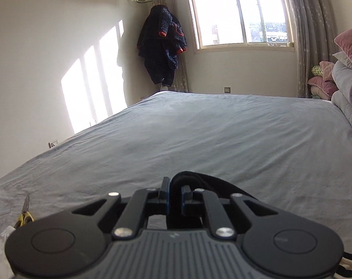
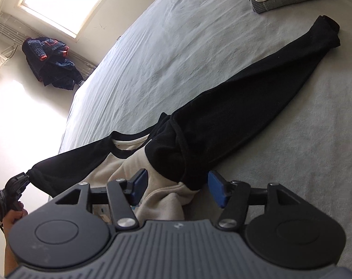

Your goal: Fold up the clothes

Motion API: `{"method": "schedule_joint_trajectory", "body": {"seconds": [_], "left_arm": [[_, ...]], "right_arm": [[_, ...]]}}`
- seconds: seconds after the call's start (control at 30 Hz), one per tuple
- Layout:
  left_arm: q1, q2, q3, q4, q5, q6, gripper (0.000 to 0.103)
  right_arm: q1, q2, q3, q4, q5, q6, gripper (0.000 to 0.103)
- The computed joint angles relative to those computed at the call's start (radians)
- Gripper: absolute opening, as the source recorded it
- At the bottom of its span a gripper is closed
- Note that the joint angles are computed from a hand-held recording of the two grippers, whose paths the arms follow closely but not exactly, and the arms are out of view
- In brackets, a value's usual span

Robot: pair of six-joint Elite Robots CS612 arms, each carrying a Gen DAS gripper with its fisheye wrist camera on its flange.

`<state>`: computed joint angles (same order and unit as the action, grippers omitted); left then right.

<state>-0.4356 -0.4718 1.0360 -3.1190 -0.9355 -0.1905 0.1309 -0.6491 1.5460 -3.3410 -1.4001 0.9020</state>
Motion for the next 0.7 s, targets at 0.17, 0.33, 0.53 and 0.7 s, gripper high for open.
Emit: {"method": "schedule_joint_trajectory", "body": {"seconds": [0.17,0.33,0.53,0.7], "left_arm": [[0.026,0.001,-0.005,0.178,-0.106,-0.098,0.015],[0.04,0.003,0.018,0.156,-0.152,-0.09,0.043],[0.049,-0.015,0.044,0.108,-0.185,-0.035,0.061],[0.05,-0.032,0.058,0.05,-0.244,0.088,0.068]], "right_arm": [[0.007,0.0,-0.007,0.046,-0.056,-0.04,0.062],[0.011,0.005,-0.02,0.08,-0.091,-0.07,0.062],[0.025,0.011,-0.036,0.093,-0.211,-0.106,0.062],[0.045,0.013,-0.06,0.127,-0.364,-0.18,0.062]]}}
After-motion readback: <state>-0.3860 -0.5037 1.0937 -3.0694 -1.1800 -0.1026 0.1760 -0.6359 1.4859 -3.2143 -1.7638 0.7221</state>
